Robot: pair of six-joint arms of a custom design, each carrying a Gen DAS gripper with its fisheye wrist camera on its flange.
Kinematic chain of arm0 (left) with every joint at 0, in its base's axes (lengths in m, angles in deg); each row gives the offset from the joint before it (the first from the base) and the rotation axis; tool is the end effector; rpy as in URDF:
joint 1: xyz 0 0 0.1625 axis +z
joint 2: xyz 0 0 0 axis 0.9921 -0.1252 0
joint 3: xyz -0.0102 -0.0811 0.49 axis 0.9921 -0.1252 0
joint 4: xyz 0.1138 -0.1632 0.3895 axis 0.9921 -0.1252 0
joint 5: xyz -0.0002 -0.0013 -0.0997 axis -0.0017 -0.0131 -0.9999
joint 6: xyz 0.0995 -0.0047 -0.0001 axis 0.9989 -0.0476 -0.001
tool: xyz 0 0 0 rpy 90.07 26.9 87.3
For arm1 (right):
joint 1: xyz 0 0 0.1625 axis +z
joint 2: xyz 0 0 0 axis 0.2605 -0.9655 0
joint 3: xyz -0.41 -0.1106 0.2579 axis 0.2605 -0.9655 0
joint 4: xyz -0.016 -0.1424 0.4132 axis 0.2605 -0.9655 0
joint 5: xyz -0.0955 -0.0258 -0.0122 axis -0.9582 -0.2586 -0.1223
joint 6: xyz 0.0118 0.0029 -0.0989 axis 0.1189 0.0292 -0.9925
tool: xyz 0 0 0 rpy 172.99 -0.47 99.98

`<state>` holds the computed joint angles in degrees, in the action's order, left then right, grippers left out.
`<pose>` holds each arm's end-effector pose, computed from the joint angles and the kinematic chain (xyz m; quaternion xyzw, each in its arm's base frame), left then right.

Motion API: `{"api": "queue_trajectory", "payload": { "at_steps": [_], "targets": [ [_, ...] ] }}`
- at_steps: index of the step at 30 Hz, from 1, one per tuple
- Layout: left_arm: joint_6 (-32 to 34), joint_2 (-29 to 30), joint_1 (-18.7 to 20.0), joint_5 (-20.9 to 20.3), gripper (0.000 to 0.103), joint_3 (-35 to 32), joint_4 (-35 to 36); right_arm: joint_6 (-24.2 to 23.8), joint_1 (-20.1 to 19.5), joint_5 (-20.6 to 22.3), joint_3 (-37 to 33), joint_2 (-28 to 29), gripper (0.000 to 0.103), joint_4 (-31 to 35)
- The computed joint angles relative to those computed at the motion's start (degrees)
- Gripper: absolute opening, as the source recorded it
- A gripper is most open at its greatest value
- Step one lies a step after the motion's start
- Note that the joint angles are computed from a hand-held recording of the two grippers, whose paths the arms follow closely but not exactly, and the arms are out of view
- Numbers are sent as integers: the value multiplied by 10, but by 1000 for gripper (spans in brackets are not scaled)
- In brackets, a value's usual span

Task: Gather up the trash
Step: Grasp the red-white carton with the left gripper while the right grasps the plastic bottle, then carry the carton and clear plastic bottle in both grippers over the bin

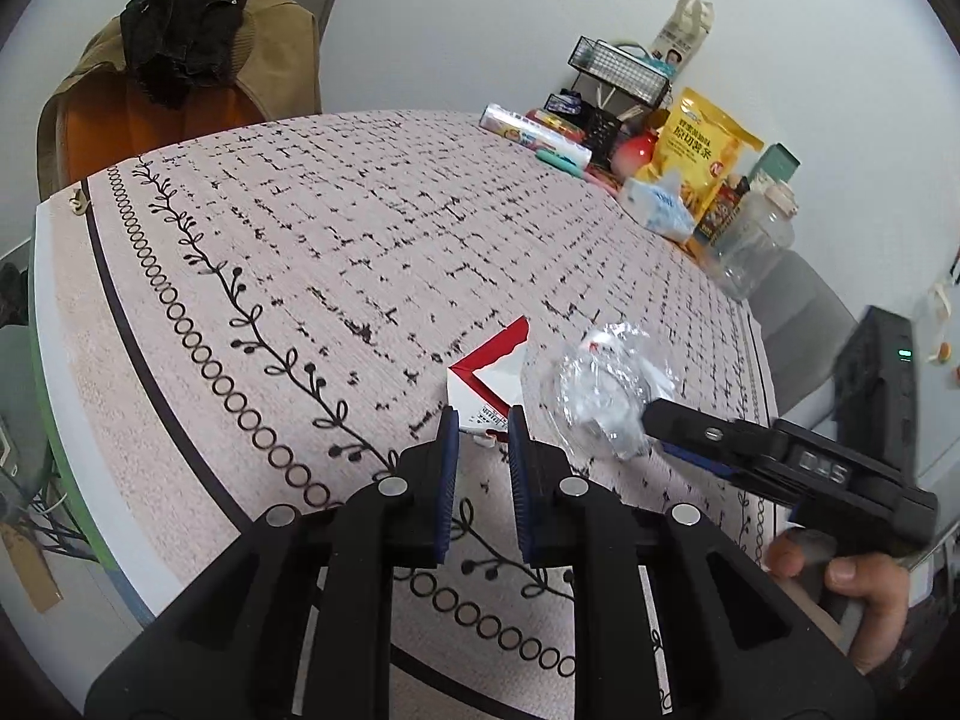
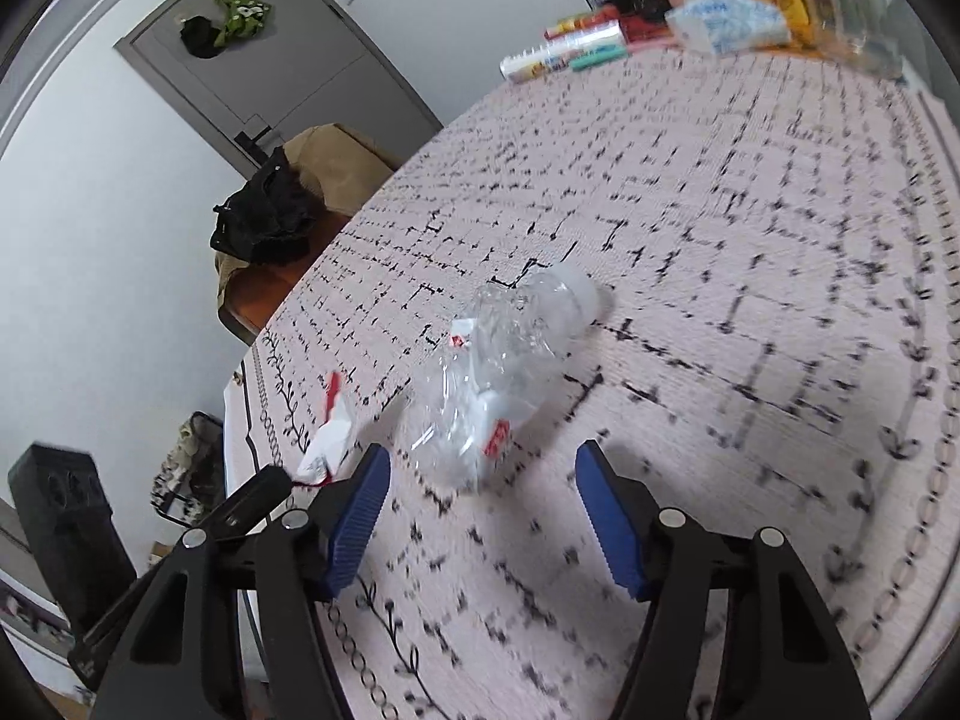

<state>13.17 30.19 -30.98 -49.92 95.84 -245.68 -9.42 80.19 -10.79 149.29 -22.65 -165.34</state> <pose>-0.2650 -0.6467 0.1770 0.1221 0.9141 -0.3526 0.1584 0.1817 -0.7154 0.2443 0.0547 -0.9567 0.2725 0.0867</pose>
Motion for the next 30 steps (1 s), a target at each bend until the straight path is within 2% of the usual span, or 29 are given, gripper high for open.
{"api": "queue_trajectory", "payload": {
  "at_steps": [1, 2, 4, 6, 8, 16, 23, 30],
  "targets": [
    [0, 1, 0, -1, 16, -2, 0, 5, -3, 6, -7, 5, 57, 5],
    [1, 2, 1, -3, 16, -5, 1, 13, -8, 17, -16, 9, 40, 18],
    [3, 4, 0, -7, 16, -10, 2, 20, -14, 37, -23, 9, 32, 36],
    [7, 7, -2, -12, 16, -15, 3, -1, -9, 25, -15, 2, 27, 22],
    [11, 11, -5, -15, 16, -20, 3, -7, -3, 3, -1, -8, 27, 1],
    [26, 42, -18, -41, 16, -56, 23, -17, -16, -3, 56, -66, 26, -53],
    [29, 80, -35, -68, 16, -98, 61, -31, -41, 2, 111, -128, 26, -99],
    [35, 113, -49, -100, 16, -133, 91, -26, -72, -13, 152, -184, 26, -136]
  ]
}}
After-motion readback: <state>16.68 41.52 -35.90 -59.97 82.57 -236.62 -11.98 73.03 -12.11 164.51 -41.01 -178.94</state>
